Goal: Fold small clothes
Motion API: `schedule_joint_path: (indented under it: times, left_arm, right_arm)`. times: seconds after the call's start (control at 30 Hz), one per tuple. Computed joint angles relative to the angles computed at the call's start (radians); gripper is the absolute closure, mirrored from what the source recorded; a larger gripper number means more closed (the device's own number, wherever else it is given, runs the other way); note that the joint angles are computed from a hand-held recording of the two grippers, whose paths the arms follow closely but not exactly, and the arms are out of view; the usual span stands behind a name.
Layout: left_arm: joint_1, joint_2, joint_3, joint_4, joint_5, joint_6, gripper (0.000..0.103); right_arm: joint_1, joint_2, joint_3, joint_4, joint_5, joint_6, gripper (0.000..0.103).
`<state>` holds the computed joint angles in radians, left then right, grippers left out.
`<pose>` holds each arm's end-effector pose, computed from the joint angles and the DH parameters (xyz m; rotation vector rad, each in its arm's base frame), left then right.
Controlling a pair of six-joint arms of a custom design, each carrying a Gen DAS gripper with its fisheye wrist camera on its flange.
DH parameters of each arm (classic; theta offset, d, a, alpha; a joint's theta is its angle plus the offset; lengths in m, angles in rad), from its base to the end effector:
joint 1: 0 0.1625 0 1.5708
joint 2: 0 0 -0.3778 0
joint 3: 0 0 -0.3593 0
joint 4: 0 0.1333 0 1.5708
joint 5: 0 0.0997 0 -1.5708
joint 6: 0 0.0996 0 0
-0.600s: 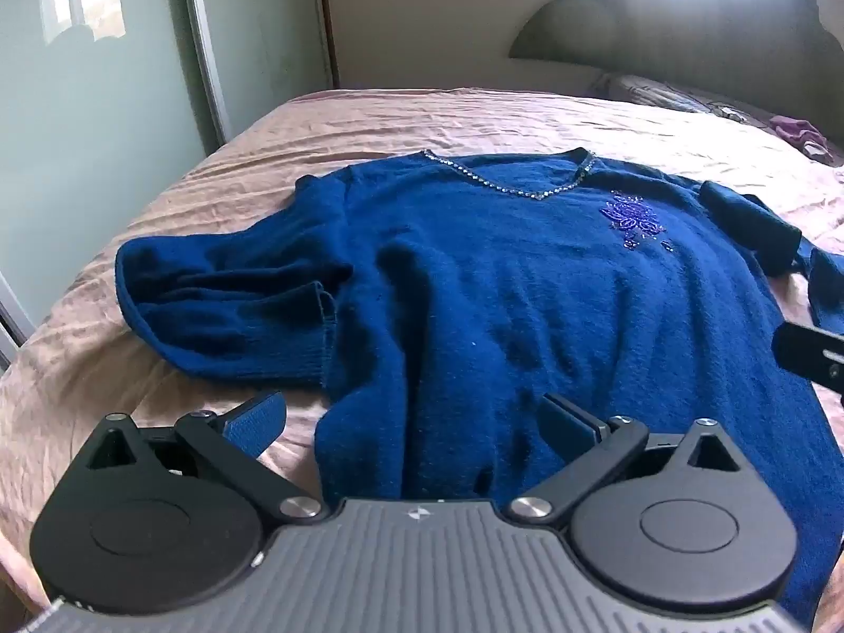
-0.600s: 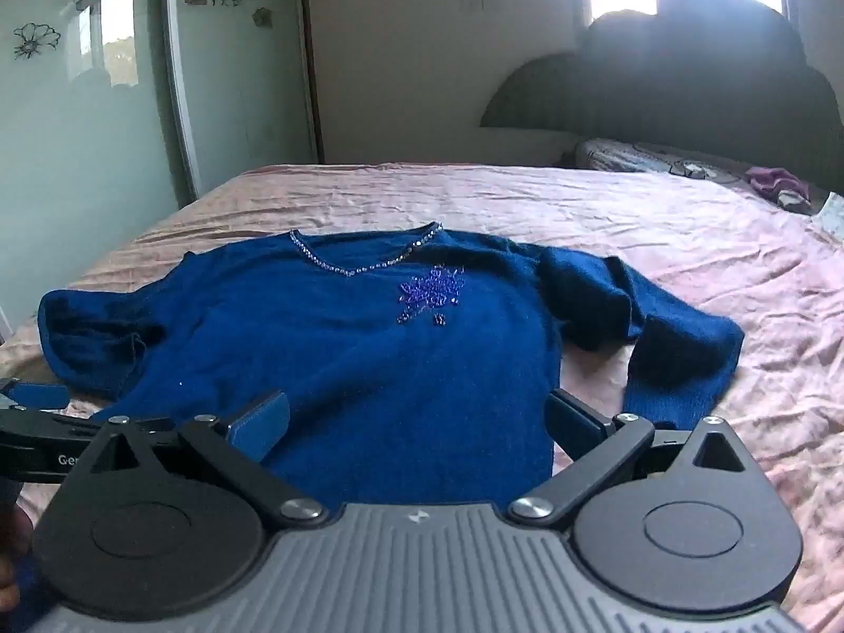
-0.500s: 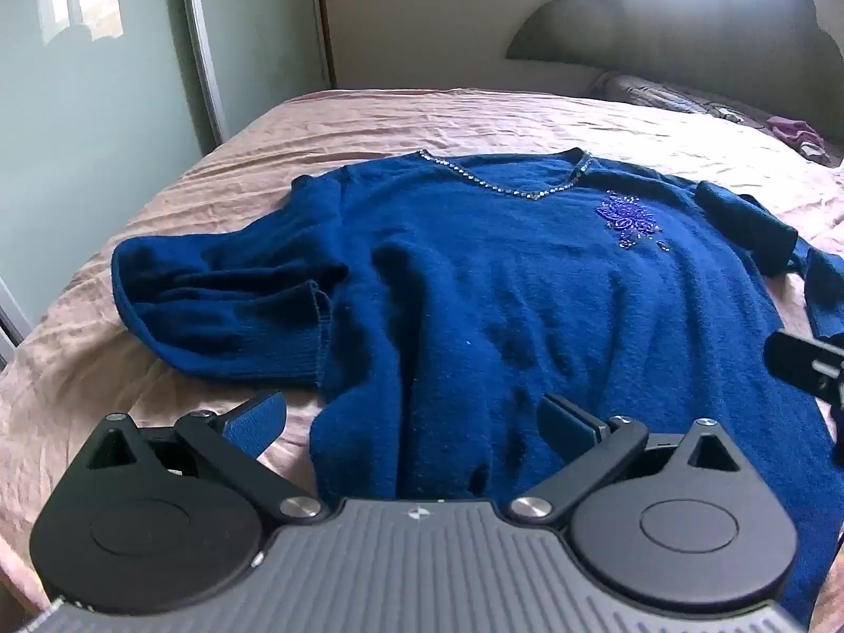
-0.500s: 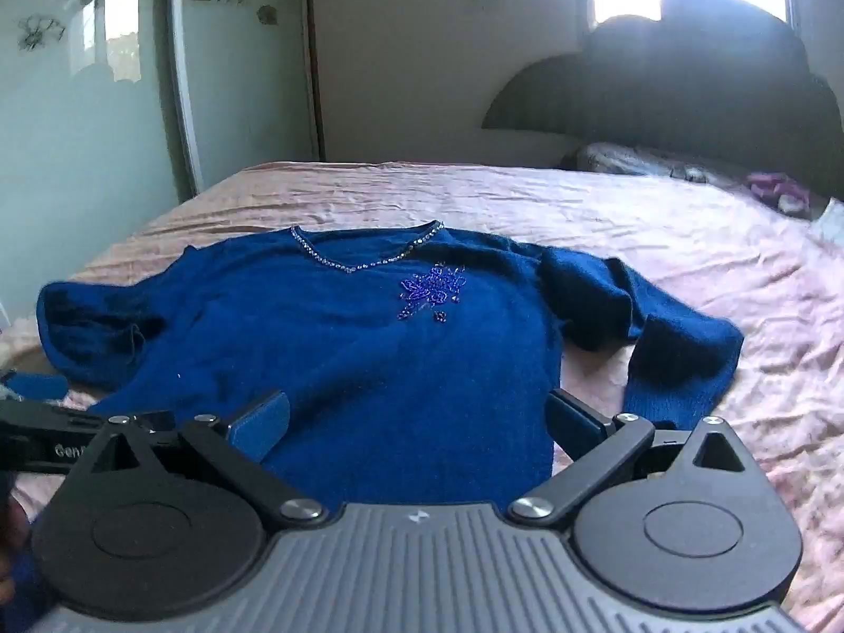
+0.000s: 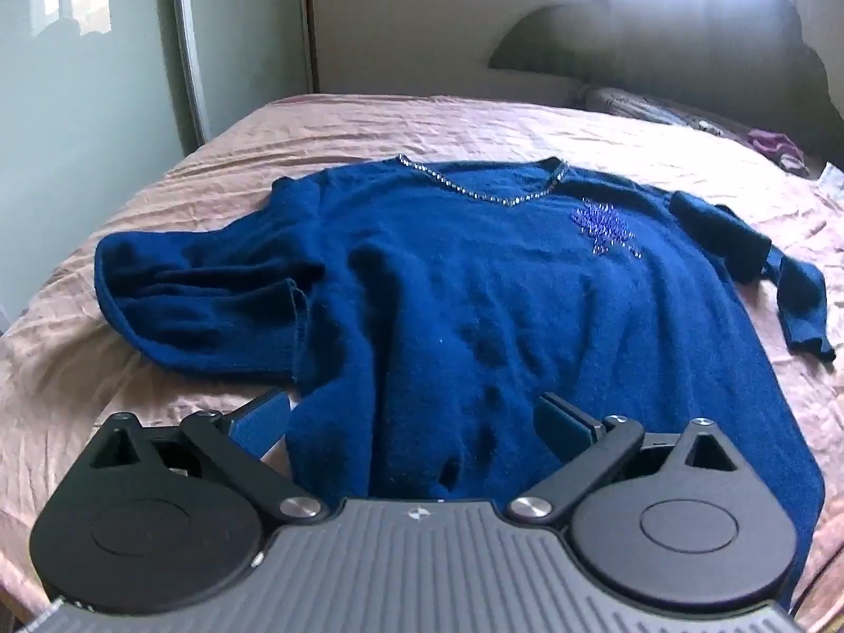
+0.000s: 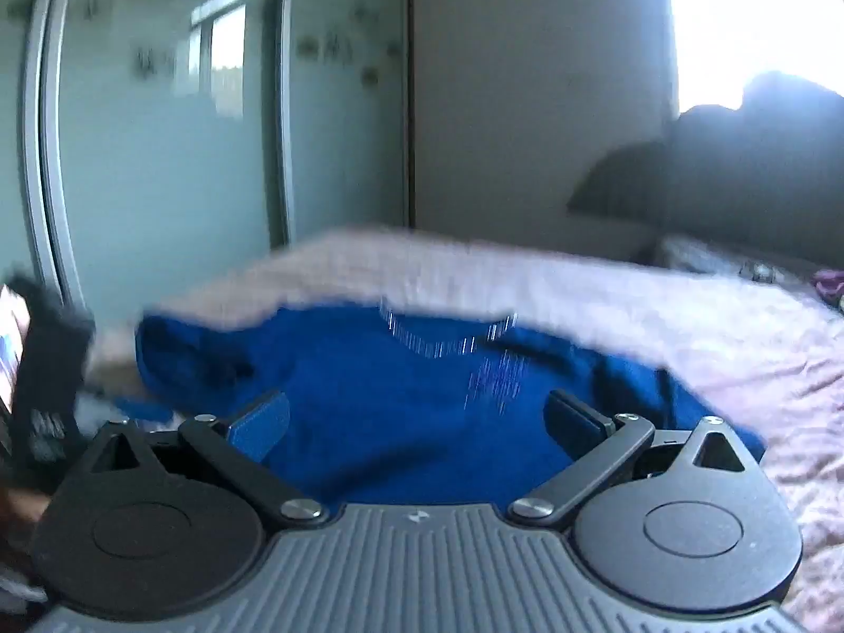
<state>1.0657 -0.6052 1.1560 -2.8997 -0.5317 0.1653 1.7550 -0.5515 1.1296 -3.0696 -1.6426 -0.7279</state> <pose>-0.1582 -0.7390 0.2234 0.2188 2.0783 -1.0188 0.2636 -0.7261 0.1834 1.0916 -2.3293 1.2037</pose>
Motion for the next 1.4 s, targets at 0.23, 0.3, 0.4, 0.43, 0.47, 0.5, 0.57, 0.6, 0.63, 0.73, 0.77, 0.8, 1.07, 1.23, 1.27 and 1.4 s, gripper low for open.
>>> schedule_joint_path:
  times: [0.23,0.3,0.4,0.43,0.47,0.5,0.57,0.6,0.63,0.73,0.77,0.8,1.07,1.23,1.27,1.4]
  left_arm:
    - [-0.003,-0.012,0.020,-0.006,-0.018,-0.011,0.003]
    - [-0.003,-0.011,0.020,-0.007,-0.019,-0.012,0.003]
    - [-0.004,-0.005,0.016,-0.027,-0.006,0.001,0.003]
    - [-0.004,-0.005,0.020,-0.045,0.003,0.014,0.003]
    - [-0.005,-0.001,0.018,-0.056,0.013,0.025,0.003]
    - [-0.005,0.004,0.014,-0.070,0.024,0.036,0.003]
    - [-0.004,0.011,0.004,-0.088,0.039,0.046,0.003]
    - [-0.004,0.013,0.001,-0.088,0.041,0.046,0.003]
    - [-0.003,0.012,-0.001,-0.081,0.041,0.043,0.003]
    - [-0.001,0.011,-0.003,-0.072,0.040,0.045,0.003]
    - [-0.001,0.010,0.000,-0.076,0.040,0.050,0.003]
    - [-0.002,0.010,0.004,-0.085,0.041,0.058,0.003]
    - [-0.003,0.012,0.006,-0.097,0.053,0.064,0.003]
    - [-0.005,0.016,0.004,-0.103,0.059,0.073,0.003]
    - [-0.005,0.017,0.004,-0.108,0.061,0.078,0.003]
    - [-0.005,0.021,0.002,-0.124,0.069,0.096,0.003]
  right_arm:
    - [-0.058,-0.020,0.053,-0.037,0.114,0.046,0.000]
    - [-0.069,-0.030,0.051,0.080,0.145,0.169,0.000]
    - [-0.082,0.010,0.026,0.119,0.165,0.254,0.000]
    - [-0.082,0.025,0.030,0.094,0.156,0.259,0.000]
    - [-0.086,0.036,0.021,0.092,0.158,0.265,0.000]
    - [-0.091,0.022,0.040,0.097,0.169,0.270,0.000]
    - [-0.101,-0.005,0.055,0.150,0.208,0.277,0.000]
    - [-0.100,-0.004,0.057,0.159,0.212,0.277,0.000]
    - [-0.103,-0.005,0.058,0.179,0.220,0.266,0.000]
    - [-0.113,-0.007,0.059,0.253,0.266,0.245,0.000]
    - [-0.109,-0.007,0.054,0.286,0.269,0.231,0.000]
    - [-0.107,-0.010,0.054,0.303,0.262,0.214,0.000]
    - [-0.188,-0.023,-0.100,0.737,0.636,0.545,0.000]
    - [-0.094,-0.055,0.036,0.425,0.263,0.326,0.000]
    - [-0.076,-0.045,0.063,0.321,0.190,0.256,0.000]
    - [-0.082,0.005,0.093,0.103,0.194,0.224,0.000]
